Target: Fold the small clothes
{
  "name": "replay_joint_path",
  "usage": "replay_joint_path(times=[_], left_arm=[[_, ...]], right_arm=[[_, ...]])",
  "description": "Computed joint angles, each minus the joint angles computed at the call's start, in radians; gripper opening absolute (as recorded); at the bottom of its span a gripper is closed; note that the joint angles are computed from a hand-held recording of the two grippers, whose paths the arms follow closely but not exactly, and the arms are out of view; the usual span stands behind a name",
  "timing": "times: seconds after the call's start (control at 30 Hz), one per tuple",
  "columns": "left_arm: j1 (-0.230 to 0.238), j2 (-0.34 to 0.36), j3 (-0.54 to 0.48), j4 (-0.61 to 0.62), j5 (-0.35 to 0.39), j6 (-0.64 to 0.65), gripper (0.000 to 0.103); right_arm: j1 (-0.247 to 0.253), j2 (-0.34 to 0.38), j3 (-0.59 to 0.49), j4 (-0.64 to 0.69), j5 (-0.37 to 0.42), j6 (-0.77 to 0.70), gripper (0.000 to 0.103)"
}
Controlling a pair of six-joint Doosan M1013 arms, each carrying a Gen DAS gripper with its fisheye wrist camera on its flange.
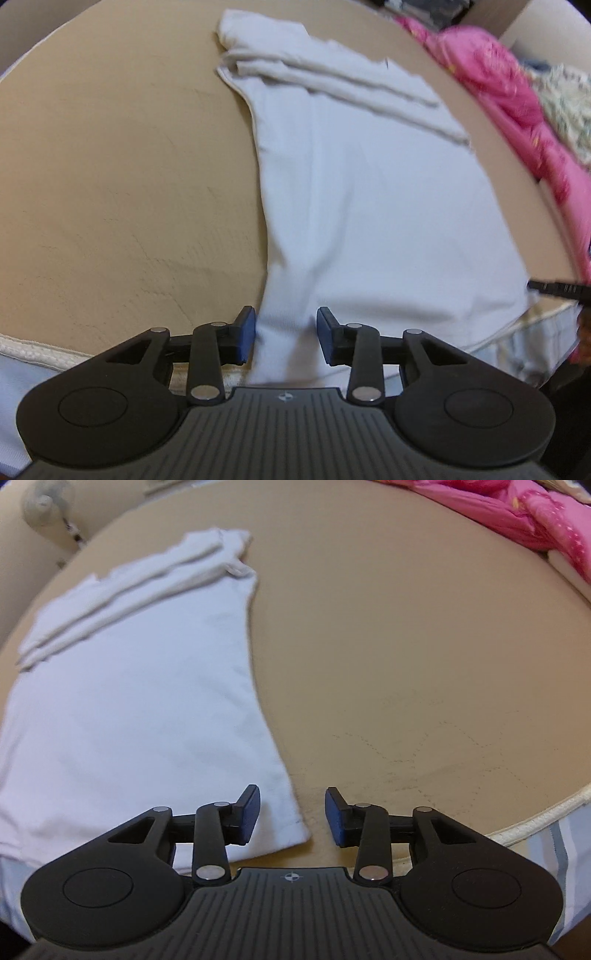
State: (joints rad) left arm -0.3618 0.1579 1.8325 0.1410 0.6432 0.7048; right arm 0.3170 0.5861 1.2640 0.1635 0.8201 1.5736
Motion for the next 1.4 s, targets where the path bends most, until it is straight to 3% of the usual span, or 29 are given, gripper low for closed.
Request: replay_joint_path(times=[0.1,0.13,0.17,0.2,0.3,0.47,0.53,0.67,0.73,0.83,0.97,1.03,1.13,1.17,1.23,1.27,1.33,1.4], left_arm=[[-0.018,0.012,-0.007,0.063,0.027,0.002,0.037],[-0.02,0.015,-0.004,0.08,0.025,-0.003,0.033],[-0.024,0.012,-0.002,0.096,0.034,-0.006,0.015],[-0.026,0.009,0.003,0.101,0.036,0.002,0.008],[-0.028,-0.017,0.023,0.124,0.008,-0.011,0.005],[-0.04,-0.111,0.088,0.186,-0.069,-0.069,0.003],[-0.036,-0.129,0.108,0.154,-0.059,-0.04,0.003],[-0.012,-0.124,0.113,-0.025,-0.021,0.142,0.005],[-0.005,-0.105,0.096,-0.008,0.009,0.12,0.006],[-0.007,-0.103,0.085,0.101,-0.036,0.013,0.008],[-0.004,-0.079,0.056,0.094,-0.108,0.032,0.014],[-0.008,-0.045,0.025,0.06,-0.084,0.091,0.014],[-0.009,0.0,-0.006,0.004,-0.03,0.163,0.021],[-0.006,0.02,-0.022,-0.018,-0.001,0.178,0.027],[0.001,0.042,-0.031,-0.045,0.035,0.196,0.029],[0.004,0.042,-0.032,-0.049,0.034,0.2,0.03],[0.006,0.033,-0.021,-0.038,0.01,0.172,0.03],[-0.001,0.023,-0.017,0.037,-0.007,0.077,0.03]], right_arm=[[0.008,0.02,-0.016,0.018,0.02,-0.02,0.04],[0.014,0.02,-0.014,0.003,0.014,-0.039,0.034],[0.019,0.018,-0.009,-0.009,0.0,-0.066,0.016],[0.023,0.015,-0.002,-0.011,-0.015,-0.091,0.004],[0.012,-0.006,0.019,0.055,-0.048,-0.133,0.004],[-0.049,-0.081,0.093,0.329,-0.119,-0.269,0.004],[-0.068,-0.088,0.1,0.378,-0.081,-0.298,0.003],[-0.064,-0.076,0.088,0.255,0.02,-0.251,0.004],[-0.05,-0.07,0.078,0.172,0.044,-0.212,0.005],[-0.016,-0.067,0.075,-0.019,-0.042,-0.057,0.007],[-0.018,-0.08,0.09,0.098,-0.198,-0.108,0.038],[-0.009,-0.069,0.077,0.127,-0.222,-0.138,0.04],[-0.008,-0.035,0.032,0.182,-0.143,-0.182,0.04],[-0.003,-0.018,0.006,0.153,-0.085,-0.17,0.042],[0.017,0.033,-0.068,0.02,0.056,-0.111,0.045],[0.027,0.046,-0.084,-0.047,0.087,-0.07,0.047],[0.028,0.038,-0.083,-0.042,0.057,-0.05,0.048],[0.022,0.015,-0.057,0.025,-0.033,-0.091,0.048]])
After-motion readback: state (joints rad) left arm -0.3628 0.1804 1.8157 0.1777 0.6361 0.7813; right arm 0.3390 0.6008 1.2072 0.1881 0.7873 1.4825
